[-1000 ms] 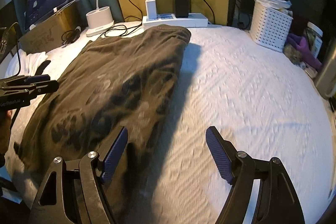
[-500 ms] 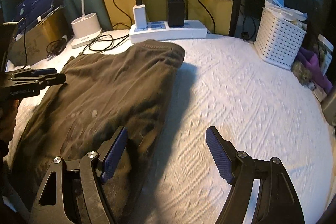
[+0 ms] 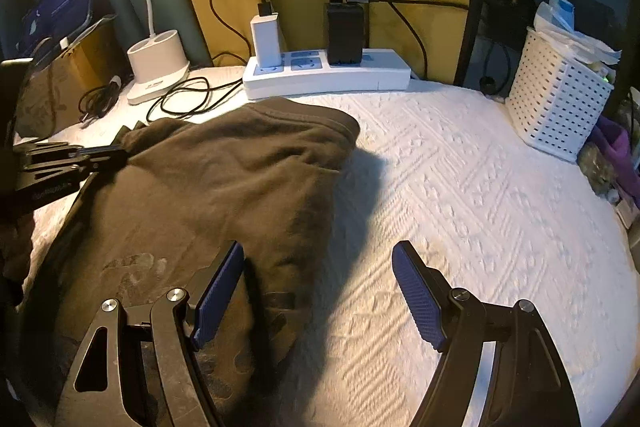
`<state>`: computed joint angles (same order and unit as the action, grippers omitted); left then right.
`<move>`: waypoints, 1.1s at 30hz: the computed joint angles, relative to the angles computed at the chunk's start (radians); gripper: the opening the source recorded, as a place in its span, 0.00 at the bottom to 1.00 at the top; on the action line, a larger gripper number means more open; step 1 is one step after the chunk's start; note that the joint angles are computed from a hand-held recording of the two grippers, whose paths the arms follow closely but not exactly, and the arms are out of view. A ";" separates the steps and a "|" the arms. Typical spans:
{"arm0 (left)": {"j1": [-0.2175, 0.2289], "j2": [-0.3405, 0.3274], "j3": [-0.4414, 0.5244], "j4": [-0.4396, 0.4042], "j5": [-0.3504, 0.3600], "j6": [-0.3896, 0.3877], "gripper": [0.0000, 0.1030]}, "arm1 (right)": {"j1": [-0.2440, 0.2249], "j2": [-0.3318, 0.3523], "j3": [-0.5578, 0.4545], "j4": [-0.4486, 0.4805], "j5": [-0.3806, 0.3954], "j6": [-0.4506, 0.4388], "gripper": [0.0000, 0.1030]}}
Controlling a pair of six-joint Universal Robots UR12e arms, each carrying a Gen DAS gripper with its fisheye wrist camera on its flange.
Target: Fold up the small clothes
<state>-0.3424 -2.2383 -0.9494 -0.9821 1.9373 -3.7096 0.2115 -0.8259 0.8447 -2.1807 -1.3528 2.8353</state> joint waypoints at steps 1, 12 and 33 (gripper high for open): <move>-0.001 0.003 -0.004 0.000 0.006 -0.001 0.04 | 0.000 0.004 -0.006 0.002 0.002 0.000 0.76; 0.013 0.044 -0.066 0.032 0.012 -0.099 0.73 | -0.001 0.075 -0.127 0.058 0.054 0.016 0.76; 0.008 -0.017 -0.008 0.077 -0.087 0.082 0.64 | 0.003 0.149 -0.238 0.139 0.140 -0.004 0.77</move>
<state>-0.3344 -2.2553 -0.9578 -0.9056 1.8502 -3.6281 0.2148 -0.6771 0.6071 -2.0422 -1.2130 2.8314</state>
